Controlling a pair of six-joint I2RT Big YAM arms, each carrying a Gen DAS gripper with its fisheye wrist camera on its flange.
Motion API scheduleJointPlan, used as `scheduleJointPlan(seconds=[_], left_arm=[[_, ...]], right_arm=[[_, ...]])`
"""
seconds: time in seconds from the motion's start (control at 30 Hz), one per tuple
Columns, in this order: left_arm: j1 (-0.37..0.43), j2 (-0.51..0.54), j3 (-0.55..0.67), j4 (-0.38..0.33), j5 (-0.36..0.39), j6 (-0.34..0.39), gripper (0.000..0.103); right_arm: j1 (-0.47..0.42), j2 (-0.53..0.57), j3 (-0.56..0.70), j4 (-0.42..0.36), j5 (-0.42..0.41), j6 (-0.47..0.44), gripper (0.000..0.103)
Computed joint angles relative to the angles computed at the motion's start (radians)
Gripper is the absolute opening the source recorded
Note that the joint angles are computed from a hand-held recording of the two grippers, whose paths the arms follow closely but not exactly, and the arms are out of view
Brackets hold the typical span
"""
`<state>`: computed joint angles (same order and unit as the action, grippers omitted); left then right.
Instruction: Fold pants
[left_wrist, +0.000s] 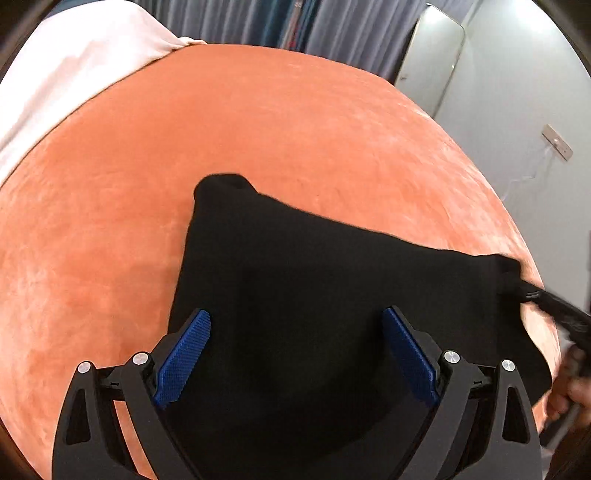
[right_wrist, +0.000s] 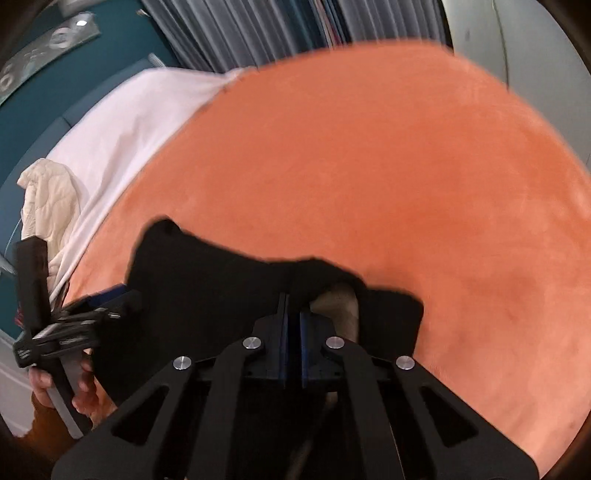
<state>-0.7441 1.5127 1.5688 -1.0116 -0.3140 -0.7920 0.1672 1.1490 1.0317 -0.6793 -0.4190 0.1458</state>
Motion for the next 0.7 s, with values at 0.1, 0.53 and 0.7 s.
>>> scheduleJointPlan(seconds=[0.1, 0.53, 0.7], left_arm=[[-0.01, 0.031, 0.025, 0.003, -0.01, 0.029, 0.093], [-0.073, -0.03, 0.018, -0.116, -0.115, 0.022, 0.092], [-0.109, -0.052, -0.026, -0.167, -0.143, -0.058, 0.093]], right_arm=[[-0.073, -0.031, -0.036, 0.067, 0.018, 0.03, 0.003], [-0.24, -0.273, -0.232, -0.02, -0.233, 0.121, 0.065], [-0.058, -0.286, -0.286, -0.016, -0.041, 0.156, 0.046]])
